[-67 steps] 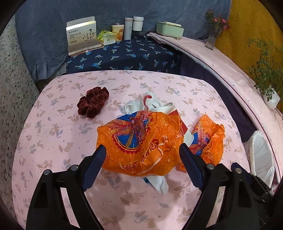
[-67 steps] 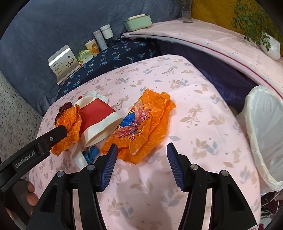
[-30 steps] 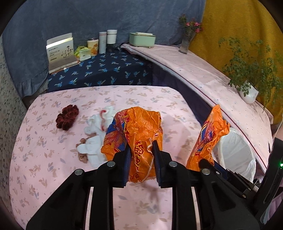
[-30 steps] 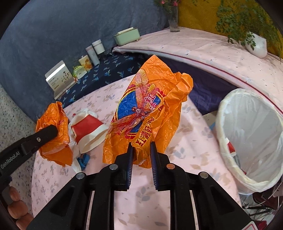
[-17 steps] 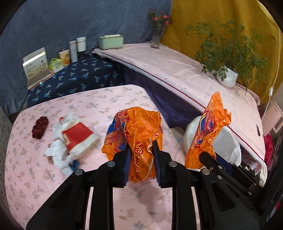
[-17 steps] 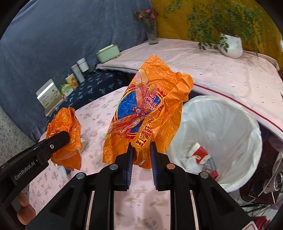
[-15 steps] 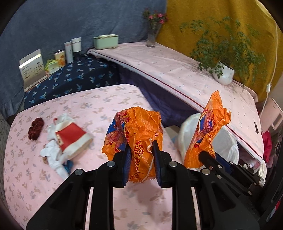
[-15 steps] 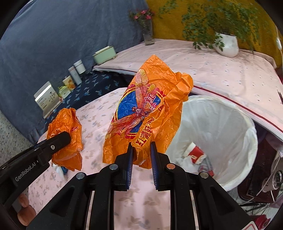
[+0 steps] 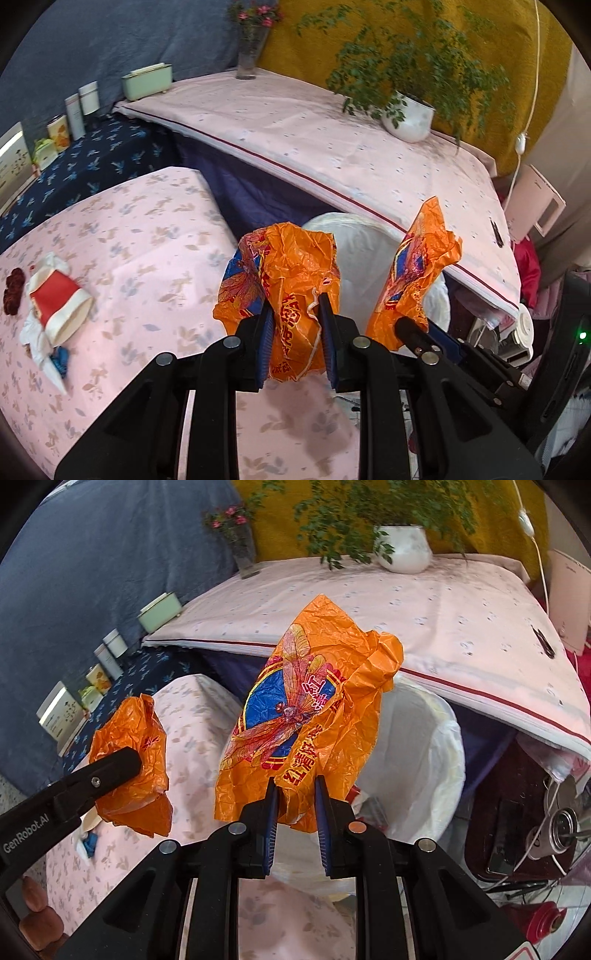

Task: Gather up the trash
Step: 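Carry both orange bags over the wastebasket and open both tools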

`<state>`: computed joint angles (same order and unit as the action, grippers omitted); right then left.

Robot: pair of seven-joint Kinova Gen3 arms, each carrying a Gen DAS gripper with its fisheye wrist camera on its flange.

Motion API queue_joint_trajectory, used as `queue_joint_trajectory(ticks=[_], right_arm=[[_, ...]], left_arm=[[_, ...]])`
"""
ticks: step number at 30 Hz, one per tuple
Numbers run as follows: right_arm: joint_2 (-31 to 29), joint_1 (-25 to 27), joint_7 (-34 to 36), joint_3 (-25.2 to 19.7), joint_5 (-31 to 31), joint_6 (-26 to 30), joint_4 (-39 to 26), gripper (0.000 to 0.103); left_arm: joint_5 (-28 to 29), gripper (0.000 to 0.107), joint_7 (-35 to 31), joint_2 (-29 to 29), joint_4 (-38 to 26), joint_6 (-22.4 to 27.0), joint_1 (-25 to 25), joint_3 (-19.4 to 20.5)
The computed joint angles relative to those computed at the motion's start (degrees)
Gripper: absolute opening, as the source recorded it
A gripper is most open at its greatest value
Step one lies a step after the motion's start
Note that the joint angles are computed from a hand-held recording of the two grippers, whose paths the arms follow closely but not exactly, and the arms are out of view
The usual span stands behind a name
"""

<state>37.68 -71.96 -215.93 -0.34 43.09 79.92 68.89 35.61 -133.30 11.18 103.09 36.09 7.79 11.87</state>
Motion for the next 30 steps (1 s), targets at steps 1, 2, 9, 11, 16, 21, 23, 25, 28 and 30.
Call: queue_joint_trajectory(ticks=[1, 2, 9, 11, 16, 21, 23, 25, 28, 30], right_arm=[[-0.42, -0.01, -0.97, 0.01, -0.19, -0.38, 1.09, 0.018], [-0.69, 0.04, -1.58, -0.06, -0.31, -0.57, 1.74, 0.018], [-2.50, 0.60, -5.56, -1.10, -0.59, -1.71, 6.34, 0.019], [-2.90, 0.85, -6.59, -1.42, -0.62, -2.06, 7.35, 0.019], [-3.27, 1.43, -8.22, -1.85, -0.38, -2.83, 8.29, 0.028], [-2.97, 1.63, -8.45, -2.00, 0.20, -2.57, 7.82, 0.035], [-2.89, 1.67, -8.23, -2.00, 0.28, -2.52, 7.55, 0.036], [-2.72, 1.68, -7.74, -2.01, 0.35, -2.38, 7.08, 0.037], [-2.26, 1.64, -6.75, -1.92, 0.38, -2.09, 6.01, 0.039], [-1.75, 1.56, -5.83, -1.80, 0.31, -1.72, 4.90, 0.039]], left_arm=[[-0.21, 0.022, 0.32, 0.26, -0.22, 0.00, 0.51, 0.24], [-0.66, 0.022, 0.99, 0.47, -0.44, -0.12, 1.11, 0.36], [-2.15, 0.025, 4.62, 2.69, -2.53, 0.64, 3.40, 1.65], [-0.97, 0.028, 4.27, 3.12, -2.65, 0.72, 3.05, 2.25], [0.61, 0.063, 4.73, 2.89, -1.83, -0.83, 3.07, 2.38], [-2.90, 0.064, 7.18, 2.40, -1.39, -3.08, 4.25, 1.52], [-3.89, 0.064, 8.08, 2.34, -1.21, -3.64, 4.10, 1.29], [-5.32, 0.064, 9.35, 2.43, -1.17, -4.20, 4.16, 0.98], [-6.29, 0.064, 10.36, 2.57, -1.11, -4.26, 3.42, 0.88], [-6.13, 0.064, 10.13, 2.62, -0.96, -4.12, 2.53, 1.08]])
